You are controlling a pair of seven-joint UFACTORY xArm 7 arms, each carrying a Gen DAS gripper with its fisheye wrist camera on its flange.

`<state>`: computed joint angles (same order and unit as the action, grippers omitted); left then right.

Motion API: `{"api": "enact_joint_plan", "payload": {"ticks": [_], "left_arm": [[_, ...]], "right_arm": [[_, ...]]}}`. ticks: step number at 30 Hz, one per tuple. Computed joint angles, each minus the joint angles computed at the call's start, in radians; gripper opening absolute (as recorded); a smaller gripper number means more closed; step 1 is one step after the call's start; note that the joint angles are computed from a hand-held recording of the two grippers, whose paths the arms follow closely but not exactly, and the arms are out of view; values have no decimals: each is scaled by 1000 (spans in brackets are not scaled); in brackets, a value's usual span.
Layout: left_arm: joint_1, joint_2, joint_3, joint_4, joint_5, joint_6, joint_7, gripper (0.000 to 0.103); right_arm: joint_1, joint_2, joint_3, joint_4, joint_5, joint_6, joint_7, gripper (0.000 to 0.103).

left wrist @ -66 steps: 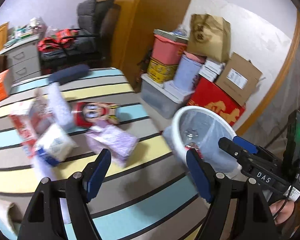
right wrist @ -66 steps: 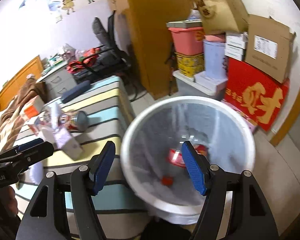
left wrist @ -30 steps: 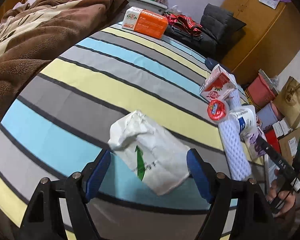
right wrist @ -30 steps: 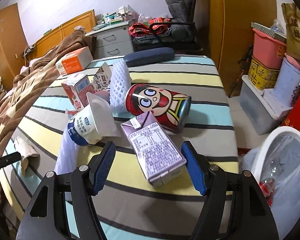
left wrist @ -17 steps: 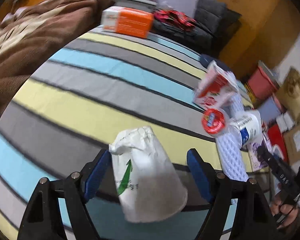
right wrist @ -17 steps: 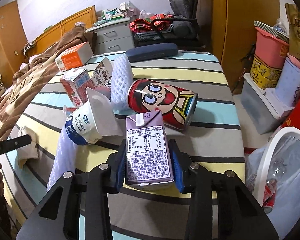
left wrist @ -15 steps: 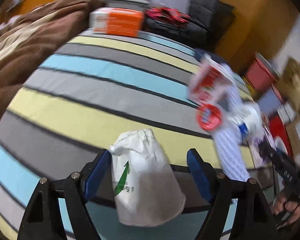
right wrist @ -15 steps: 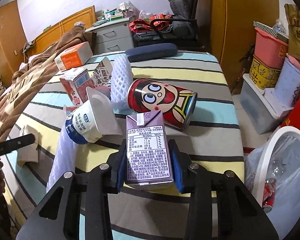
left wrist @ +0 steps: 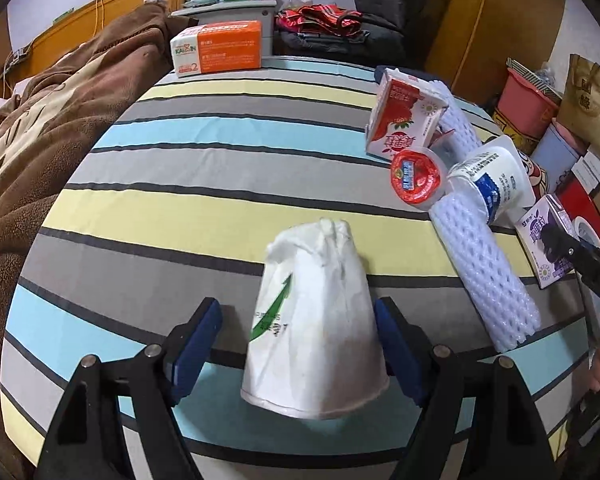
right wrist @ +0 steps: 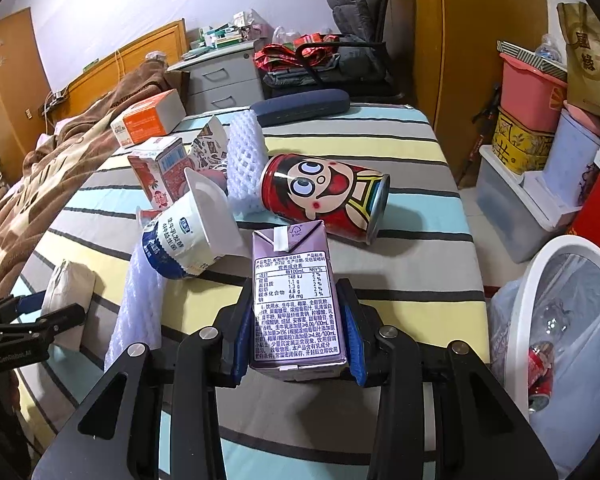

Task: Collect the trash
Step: 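Grasp the white paper bag with the left tool while the right tool grasps the purple juice box, then carry the paper bag with the left tool while the right tool carries the juice box to the bin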

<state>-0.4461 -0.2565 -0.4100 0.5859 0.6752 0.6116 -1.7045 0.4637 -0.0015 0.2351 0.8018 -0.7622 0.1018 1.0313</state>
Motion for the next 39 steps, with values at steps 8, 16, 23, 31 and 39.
{"api": "enact_joint_plan", "payload": {"ticks": [8,16,23,31,39], "left_arm": [[41,-32,-8,-39,92,-101,-101,47],[49,-36,-45,-1,157,-94,-124,46],[44,-30,-59,63,194,-85,-97,46],[19,72,-53,202,305,-98,-85,46],[-82,236,12,382,398,-104,-45,46]], "right_arm": [[-28,-32,17,-26,-94,-23,129,40],[-85,-73,60,-53,-208,-55,276,39],[-172,-129,122,-76,-318,-78,410,39],[-302,-229,206,-137,-343,-110,475,39],[-371,-363,230,-233,-227,-119,414,39]]}}
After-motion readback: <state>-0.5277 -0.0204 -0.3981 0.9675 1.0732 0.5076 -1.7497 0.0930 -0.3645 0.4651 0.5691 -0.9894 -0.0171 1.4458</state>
